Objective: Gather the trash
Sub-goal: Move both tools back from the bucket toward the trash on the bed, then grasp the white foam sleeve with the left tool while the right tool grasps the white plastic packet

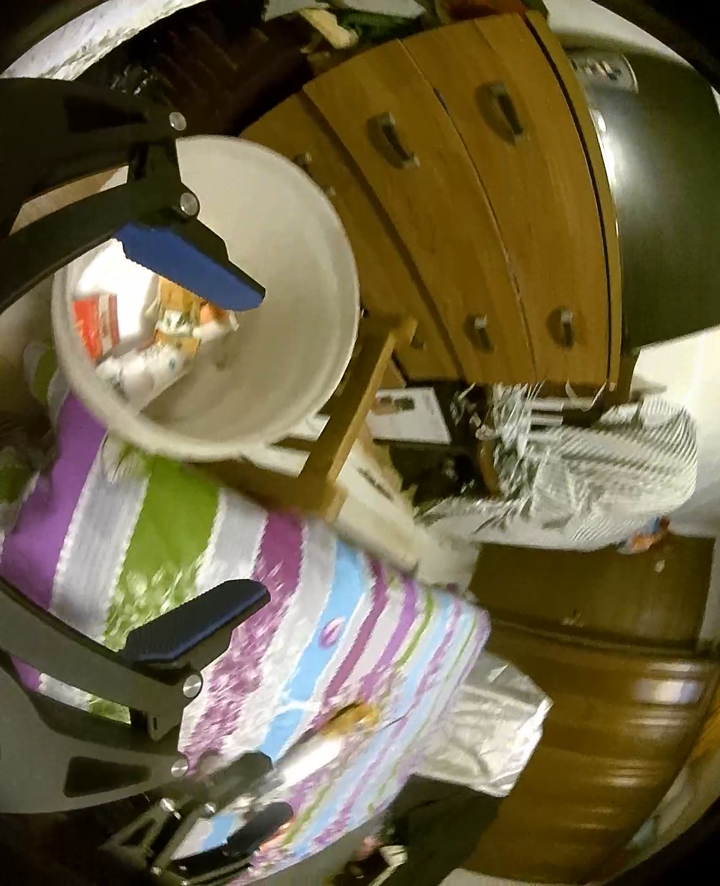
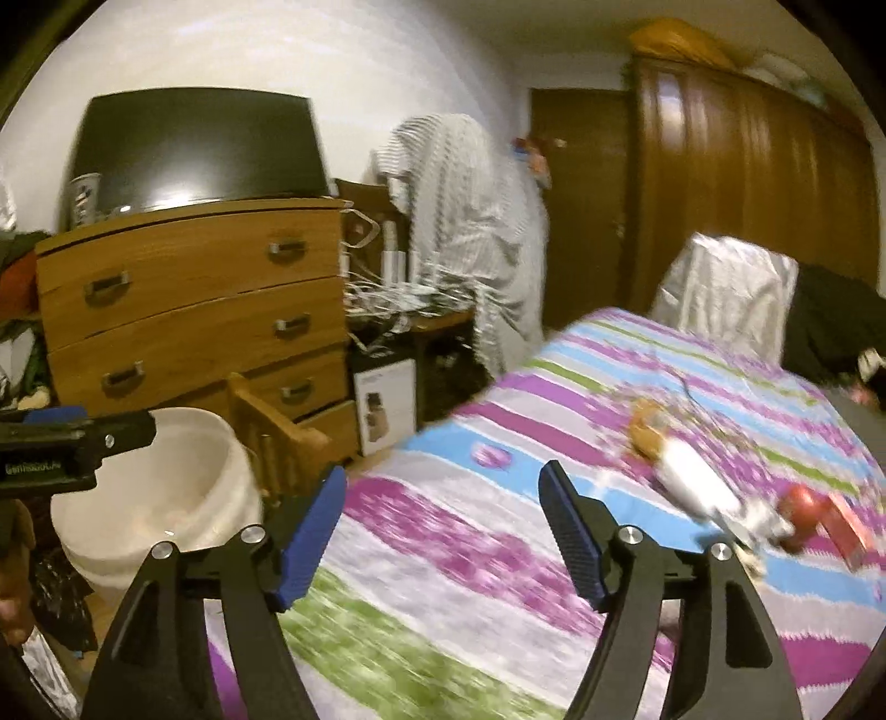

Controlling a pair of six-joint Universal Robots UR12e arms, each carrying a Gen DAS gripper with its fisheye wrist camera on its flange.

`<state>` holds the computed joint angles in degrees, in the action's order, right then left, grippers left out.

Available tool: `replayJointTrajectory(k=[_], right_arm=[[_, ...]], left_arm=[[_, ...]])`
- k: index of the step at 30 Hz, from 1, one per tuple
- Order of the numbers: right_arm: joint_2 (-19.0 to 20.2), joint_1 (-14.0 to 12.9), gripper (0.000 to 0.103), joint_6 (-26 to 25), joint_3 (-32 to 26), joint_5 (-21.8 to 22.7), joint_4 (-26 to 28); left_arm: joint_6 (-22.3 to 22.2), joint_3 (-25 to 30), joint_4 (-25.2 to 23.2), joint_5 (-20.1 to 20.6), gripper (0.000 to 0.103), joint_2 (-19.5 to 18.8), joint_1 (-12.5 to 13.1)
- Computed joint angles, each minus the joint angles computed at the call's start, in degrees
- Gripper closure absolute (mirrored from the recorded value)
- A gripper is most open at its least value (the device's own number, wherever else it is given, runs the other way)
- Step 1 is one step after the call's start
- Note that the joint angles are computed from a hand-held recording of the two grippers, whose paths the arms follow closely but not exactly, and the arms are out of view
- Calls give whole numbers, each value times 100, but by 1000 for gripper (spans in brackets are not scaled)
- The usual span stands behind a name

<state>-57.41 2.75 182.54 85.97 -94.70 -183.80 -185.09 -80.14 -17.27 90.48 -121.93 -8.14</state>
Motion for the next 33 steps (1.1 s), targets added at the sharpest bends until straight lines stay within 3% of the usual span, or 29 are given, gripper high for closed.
replayJointTrajectory(k=[12,15,18,20,23,27,32,33], right_arm=[[-777,-872,26,1142,1636,-108,-296],[-919,-1192,26,1583,1917,169,-252],[-993,-1627,26,2326,2062,771,-275],[-940,-1836,26,2746,1979,1116,-273],[-683,-2112,25,3369,1510,1648,151],[-67,-2262,22,3941,466,2328,1391],[460,-2257,21,4592,-226,2655,2031],[489,-2209,30,4496,-309,2393,2104]], left_arm=[[577,53,-799,-104,8,-199,-482],[725,60,-911,-153,8,-238,-571],[913,196,-1034,-157,8,-339,-664],[952,331,-1083,-126,8,-412,-713],[951,524,-1060,-132,8,-515,-780],[918,739,-1136,-142,8,-635,-846],[967,1078,-1322,-45,8,-830,-895],[929,1178,-1366,-74,8,-873,-894]])
